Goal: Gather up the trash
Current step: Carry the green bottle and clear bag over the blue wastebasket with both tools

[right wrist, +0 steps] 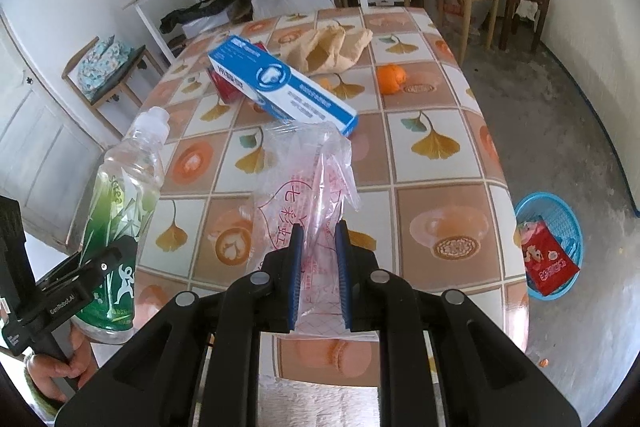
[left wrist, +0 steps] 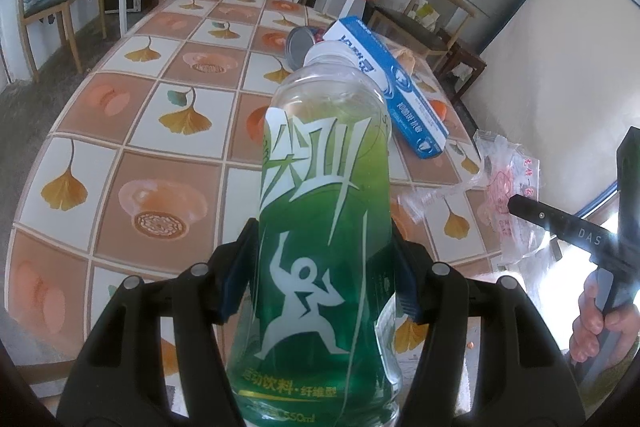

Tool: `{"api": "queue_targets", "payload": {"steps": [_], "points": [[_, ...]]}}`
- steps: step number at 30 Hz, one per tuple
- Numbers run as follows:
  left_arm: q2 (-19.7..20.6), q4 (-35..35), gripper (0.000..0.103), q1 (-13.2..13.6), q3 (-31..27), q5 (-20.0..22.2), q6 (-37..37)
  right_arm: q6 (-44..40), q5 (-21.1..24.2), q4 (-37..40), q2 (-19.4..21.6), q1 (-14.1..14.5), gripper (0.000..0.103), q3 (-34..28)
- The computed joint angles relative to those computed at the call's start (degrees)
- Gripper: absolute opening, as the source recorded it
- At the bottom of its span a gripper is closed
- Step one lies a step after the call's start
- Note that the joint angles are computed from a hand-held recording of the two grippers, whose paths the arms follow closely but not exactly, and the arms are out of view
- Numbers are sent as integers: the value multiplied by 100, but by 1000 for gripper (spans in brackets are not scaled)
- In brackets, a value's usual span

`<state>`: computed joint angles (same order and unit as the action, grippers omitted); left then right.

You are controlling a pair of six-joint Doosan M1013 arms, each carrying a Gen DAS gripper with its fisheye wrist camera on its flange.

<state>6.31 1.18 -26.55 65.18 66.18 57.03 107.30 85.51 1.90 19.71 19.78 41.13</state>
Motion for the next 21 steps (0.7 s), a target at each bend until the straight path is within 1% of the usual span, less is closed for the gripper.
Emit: {"api": "queue_targets", "payload": {"steps": [7,14,18,21], "points": [[-53,135,58,-61,-48,-83,-27,36,-223,-10,-108,-38,16,18],[-14,159,58,-172,-235,-112,89,134,-577,-23,-364,-146,16,289],[91,-81,58,-230,-443,-129,380,379,-824,-152,-628,-258,16,593],[234,-434,58,-264,-675,-117,724,608,-969,-352,-852,-368,16,843]]}}
